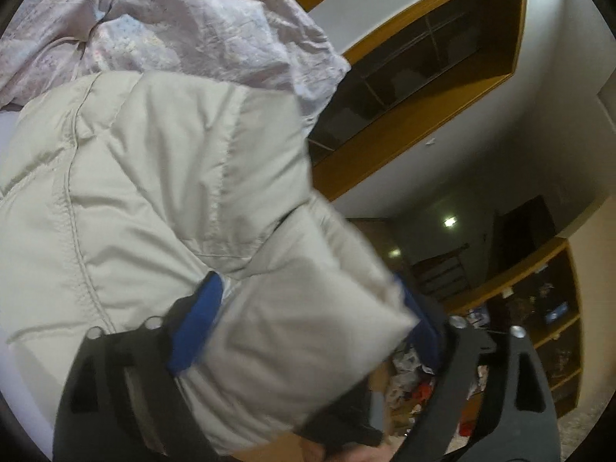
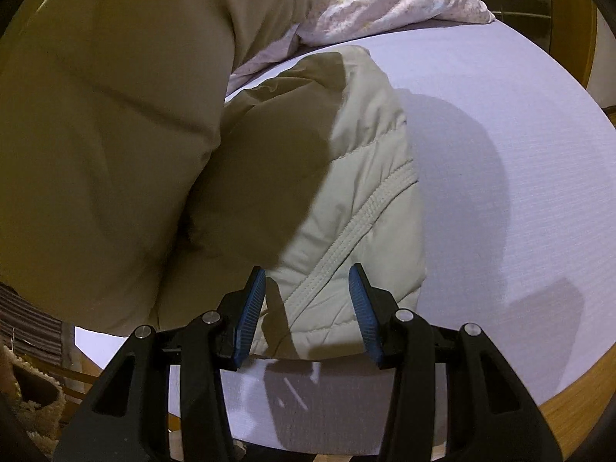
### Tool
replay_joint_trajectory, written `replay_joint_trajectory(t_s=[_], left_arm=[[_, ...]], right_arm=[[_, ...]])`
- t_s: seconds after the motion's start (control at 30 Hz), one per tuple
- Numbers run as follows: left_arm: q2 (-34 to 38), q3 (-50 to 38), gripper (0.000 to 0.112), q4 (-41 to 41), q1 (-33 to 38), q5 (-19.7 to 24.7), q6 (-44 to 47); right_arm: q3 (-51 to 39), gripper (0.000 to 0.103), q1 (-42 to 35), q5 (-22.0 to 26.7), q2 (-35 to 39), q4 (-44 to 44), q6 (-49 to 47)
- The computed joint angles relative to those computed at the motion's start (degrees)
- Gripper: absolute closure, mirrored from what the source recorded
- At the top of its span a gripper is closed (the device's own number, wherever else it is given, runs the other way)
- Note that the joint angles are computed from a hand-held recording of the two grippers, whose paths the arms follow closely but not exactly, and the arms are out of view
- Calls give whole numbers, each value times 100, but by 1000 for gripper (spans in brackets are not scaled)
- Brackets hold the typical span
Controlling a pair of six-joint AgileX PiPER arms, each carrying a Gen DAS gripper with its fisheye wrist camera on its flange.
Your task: Fold large clothes
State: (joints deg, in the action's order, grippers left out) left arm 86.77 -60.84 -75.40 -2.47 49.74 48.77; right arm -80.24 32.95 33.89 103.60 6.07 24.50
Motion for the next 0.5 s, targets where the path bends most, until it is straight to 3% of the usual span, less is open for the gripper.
replay_joint_trajectory(t_s=[0.13, 0.27, 0.5], left_arm=[[-382, 151, 20, 18, 521, 358, -103], [-685, 274, 20, 392, 927, 56, -330], [-295, 26, 20, 1228, 1272, -417, -940]], right_arm=[[-94, 56, -30, 12, 84, 58, -49], [-29, 56, -35, -33, 52, 76, 9], [100, 55, -34, -67, -48, -33, 205]])
